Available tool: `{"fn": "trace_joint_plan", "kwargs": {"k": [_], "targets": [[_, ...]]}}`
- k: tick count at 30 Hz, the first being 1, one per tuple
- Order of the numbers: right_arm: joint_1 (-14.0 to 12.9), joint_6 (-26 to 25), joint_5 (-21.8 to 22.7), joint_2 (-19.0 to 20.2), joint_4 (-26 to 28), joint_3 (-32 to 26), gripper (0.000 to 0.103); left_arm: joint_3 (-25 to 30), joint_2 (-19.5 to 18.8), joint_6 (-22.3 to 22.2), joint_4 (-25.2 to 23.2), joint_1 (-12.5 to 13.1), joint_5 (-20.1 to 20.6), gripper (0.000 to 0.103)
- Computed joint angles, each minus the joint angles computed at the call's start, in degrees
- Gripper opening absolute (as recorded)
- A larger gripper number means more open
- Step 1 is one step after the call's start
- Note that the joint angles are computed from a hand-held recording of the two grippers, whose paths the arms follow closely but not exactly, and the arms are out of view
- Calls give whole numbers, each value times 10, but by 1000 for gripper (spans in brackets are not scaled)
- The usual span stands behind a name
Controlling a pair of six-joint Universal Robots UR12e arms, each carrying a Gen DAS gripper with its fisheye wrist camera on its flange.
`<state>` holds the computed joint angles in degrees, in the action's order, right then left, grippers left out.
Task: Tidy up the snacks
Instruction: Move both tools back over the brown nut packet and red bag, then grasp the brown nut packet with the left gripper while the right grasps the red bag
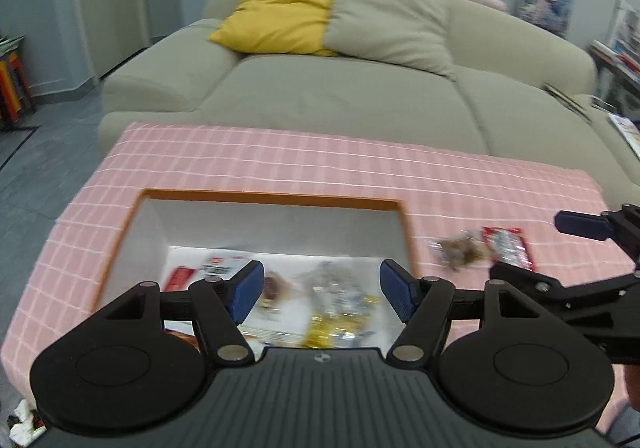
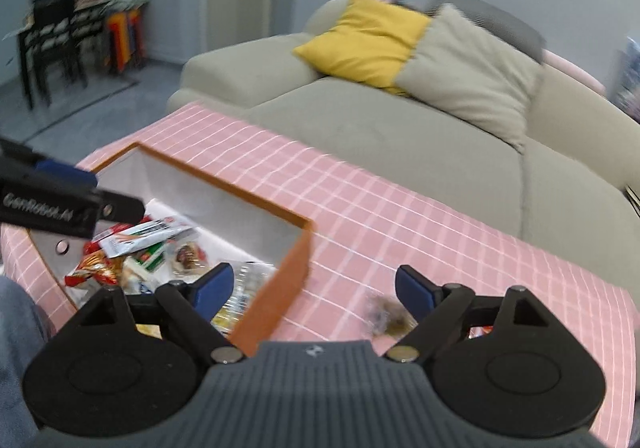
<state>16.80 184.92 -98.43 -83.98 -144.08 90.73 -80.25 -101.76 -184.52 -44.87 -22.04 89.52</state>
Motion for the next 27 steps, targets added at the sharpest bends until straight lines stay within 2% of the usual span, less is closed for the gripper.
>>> {"fn": "trace_joint_plan", "kwargs": {"k": [3, 6, 13, 20, 27], "targets": [[-5, 25, -13, -22, -25, 34, 85, -4, -2, 11, 9, -6, -33, 78], [-7, 43, -31, -41, -46, 65, 85, 1, -8, 27, -2, -12, -61, 78], [-14, 75, -66, -71, -50, 118, 85, 10, -23, 63, -12, -29, -95, 78], [-34, 104, -58, -77, -46, 144, 84, 34, -44, 98, -36, -45, -93, 78], [-59, 102, -40, -70, -34, 148, 84, 83, -85, 169, -72, -55, -93, 78]]}}
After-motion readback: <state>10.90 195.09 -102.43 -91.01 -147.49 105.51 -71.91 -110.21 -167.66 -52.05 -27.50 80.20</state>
